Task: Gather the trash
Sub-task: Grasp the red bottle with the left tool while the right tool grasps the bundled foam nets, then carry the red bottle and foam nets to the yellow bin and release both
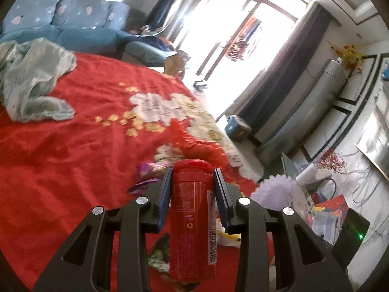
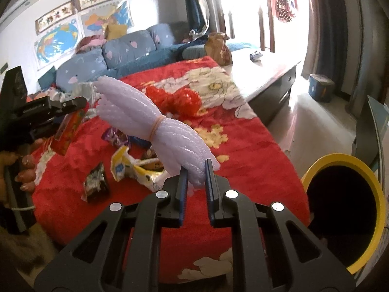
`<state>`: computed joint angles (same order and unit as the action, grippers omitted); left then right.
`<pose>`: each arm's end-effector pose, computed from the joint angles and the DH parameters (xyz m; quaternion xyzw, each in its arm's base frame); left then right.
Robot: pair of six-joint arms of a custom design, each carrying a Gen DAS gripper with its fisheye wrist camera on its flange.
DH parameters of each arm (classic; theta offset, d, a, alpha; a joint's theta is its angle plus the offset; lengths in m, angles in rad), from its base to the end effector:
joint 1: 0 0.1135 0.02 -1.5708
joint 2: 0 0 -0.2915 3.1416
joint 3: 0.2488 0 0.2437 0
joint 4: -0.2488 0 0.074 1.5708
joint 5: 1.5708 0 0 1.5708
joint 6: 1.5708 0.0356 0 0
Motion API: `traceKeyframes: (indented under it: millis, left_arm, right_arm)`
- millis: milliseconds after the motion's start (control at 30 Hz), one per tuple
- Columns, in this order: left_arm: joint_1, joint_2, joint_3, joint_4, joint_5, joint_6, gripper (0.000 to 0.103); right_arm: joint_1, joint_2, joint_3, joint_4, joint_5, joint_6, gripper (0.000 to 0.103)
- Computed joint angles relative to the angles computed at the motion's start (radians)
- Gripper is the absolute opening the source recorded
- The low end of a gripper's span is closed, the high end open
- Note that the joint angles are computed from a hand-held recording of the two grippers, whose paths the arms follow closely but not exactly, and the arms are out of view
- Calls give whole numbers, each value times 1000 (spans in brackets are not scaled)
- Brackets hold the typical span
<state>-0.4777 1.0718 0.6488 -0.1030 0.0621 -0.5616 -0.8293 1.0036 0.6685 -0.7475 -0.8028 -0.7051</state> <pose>0.1901 -0.1009 0.2722 -0.0208 0.8661 -0.2710 0.4195 0.1219 -0.0952 0.2512 -0.0388 0.8974 0.1185 0.4233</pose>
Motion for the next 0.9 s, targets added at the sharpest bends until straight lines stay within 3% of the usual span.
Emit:
traceKeyframes:
  millis: [400, 900]
  left_arm:
    - [-192, 60, 86, 11, -109, 15, 32]
    - [-330, 181, 189, 30, -152, 45, 32]
  right_arm:
    - [-151, 42, 87, -60, -96, -50, 9]
    - [-294, 151, 162, -67, -155, -60, 9]
